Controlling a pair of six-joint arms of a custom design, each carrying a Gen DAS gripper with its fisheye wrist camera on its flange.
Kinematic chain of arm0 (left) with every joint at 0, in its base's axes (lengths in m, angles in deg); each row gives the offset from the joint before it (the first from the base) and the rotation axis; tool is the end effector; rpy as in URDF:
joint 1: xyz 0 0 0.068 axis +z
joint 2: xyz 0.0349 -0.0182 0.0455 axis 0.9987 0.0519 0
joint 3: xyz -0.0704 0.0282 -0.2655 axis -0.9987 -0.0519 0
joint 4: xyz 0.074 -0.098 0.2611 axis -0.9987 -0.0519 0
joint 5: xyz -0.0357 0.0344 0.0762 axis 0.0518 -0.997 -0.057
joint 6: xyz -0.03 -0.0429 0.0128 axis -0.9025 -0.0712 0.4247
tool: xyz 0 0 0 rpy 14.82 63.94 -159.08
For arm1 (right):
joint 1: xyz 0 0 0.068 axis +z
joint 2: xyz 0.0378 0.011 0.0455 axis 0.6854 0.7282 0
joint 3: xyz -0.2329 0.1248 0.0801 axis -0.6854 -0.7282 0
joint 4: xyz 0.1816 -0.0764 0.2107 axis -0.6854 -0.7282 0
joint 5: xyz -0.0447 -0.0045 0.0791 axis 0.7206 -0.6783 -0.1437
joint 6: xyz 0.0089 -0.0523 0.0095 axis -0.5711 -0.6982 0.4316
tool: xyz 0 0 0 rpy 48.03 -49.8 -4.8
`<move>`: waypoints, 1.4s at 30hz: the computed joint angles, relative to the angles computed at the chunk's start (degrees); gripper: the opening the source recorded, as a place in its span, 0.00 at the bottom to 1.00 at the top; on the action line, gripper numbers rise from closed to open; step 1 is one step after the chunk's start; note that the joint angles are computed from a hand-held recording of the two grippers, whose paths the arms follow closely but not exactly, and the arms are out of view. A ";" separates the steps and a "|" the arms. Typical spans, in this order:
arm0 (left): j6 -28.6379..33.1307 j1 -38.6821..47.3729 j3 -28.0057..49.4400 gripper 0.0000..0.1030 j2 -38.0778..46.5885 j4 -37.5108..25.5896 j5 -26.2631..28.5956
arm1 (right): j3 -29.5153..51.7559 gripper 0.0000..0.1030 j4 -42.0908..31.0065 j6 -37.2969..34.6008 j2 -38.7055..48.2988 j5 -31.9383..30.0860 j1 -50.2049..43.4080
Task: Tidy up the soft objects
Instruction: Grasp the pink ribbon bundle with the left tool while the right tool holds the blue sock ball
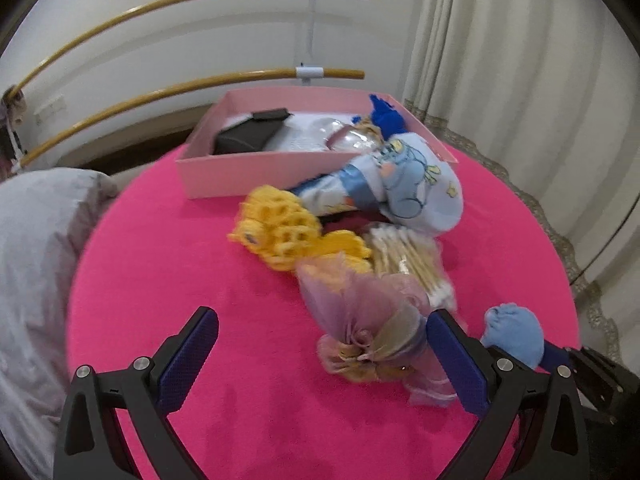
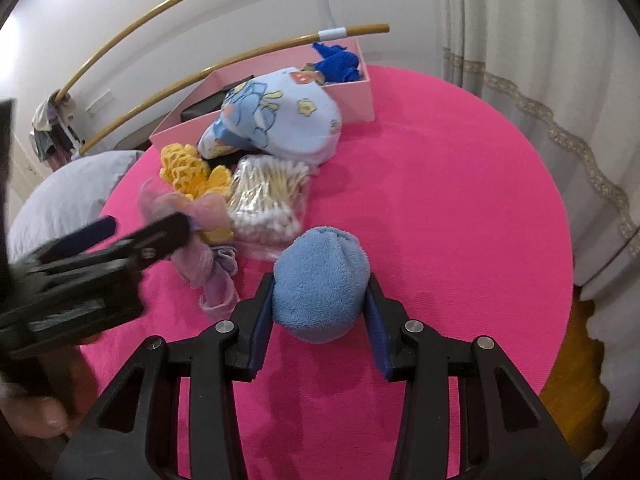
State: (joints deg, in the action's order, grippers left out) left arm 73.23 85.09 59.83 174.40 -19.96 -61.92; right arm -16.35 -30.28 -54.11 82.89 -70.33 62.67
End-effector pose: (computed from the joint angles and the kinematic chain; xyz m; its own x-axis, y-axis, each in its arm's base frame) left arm 0.2943 -0.0117 0.0986 -0.7434 -0.0799 -0.6641 -0.0104 0.9941 -0.1079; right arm 0.3003 0.1099 0.0795 -0.7699 -0.0357 -0.6371 -0.2325 0.9455 0.2280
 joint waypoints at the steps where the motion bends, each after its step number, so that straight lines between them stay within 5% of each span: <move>1: -0.76 -0.05 0.04 1.00 1.31 1.80 0.52 | -0.24 0.38 0.28 -0.08 -0.10 -0.32 -0.41; 7: -0.78 1.16 -1.13 0.80 3.04 5.00 5.69 | -0.69 0.38 1.28 0.06 -0.32 -1.49 -1.52; 9: -0.06 1.95 -1.16 0.49 3.22 5.16 9.07 | -0.65 0.38 1.42 0.23 -0.13 -1.42 -1.48; 11: 0.39 2.37 -1.09 0.31 2.75 4.60 11.37 | -0.84 0.38 1.46 0.41 -0.32 -1.33 -1.36; 21: 4.34 5.55 -7.01 0.26 -9.57 1.04 10.61 | -2.36 0.38 0.47 1.07 -5.12 0.44 0.94; 30: 9.07 13.43 -7.92 0.26 -21.84 -9.04 13.14 | 0.43 0.38 -2.91 0.37 -8.01 1.90 3.53; 42: 13.10 19.54 0.87 0.26 -21.66 -13.70 14.32 | 13.17 0.38 -8.84 -3.86 -6.31 2.79 5.14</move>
State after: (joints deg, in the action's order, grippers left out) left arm 86.32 104.63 60.70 152.74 -33.67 -47.60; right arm -3.18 -39.12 -57.97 76.57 -67.53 67.82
